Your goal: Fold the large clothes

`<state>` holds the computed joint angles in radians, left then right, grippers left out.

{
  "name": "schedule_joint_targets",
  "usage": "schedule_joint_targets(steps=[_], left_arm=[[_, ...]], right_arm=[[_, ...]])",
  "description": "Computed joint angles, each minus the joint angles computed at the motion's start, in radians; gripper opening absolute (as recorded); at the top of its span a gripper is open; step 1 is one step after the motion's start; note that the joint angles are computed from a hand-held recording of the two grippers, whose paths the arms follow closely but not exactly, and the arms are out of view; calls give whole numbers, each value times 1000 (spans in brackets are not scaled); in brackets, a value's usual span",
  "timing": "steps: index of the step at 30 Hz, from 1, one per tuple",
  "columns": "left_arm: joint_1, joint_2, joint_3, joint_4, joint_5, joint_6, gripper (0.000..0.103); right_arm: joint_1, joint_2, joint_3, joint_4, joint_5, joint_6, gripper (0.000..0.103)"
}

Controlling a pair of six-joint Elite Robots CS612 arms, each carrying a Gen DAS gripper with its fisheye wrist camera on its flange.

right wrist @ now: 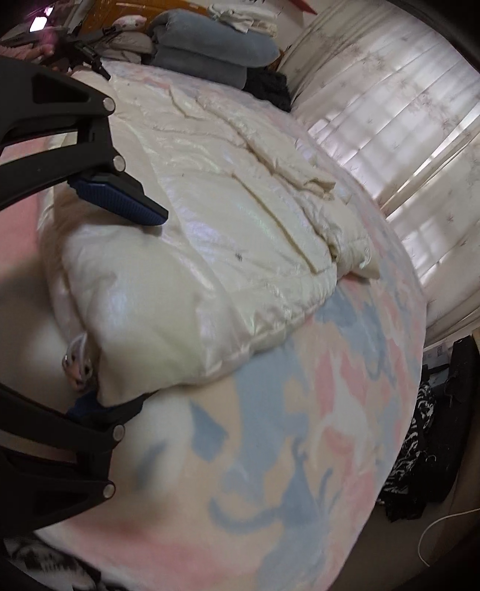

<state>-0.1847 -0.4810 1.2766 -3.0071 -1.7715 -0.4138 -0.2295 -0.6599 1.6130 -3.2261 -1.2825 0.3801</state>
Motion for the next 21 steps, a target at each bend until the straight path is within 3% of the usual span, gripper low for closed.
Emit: schedule_joint_targets(steps=[2,4,7,9,10,11,14,21], left_arm=[[-8,9,0,-33,13,-1,102],[-14,18,-2,-56,27,-17,102],[-14,23,-3,-92,23,-64,100],[-10,27,-3,-124,-14,-107,69],[-3,36,-11,-135,-68,-148,44],[0,39,-15,-144,-95,-178,34],[-11,25,3,-171,-57,-239,17],[-28,-45,73,-229,1,-272,11]], right_arm=[[6,10,-1,-35,1,7,77],[6,20,-8,-52,17,18,60],[5,35,-16,-84,50,52,44],[8,39,-19,-98,51,67,38],[10,38,-20,-101,47,71,35],[13,37,-21,-102,38,75,33],[17,29,-15,-135,25,104,26],[33,-33,48,-309,-35,128,23]])
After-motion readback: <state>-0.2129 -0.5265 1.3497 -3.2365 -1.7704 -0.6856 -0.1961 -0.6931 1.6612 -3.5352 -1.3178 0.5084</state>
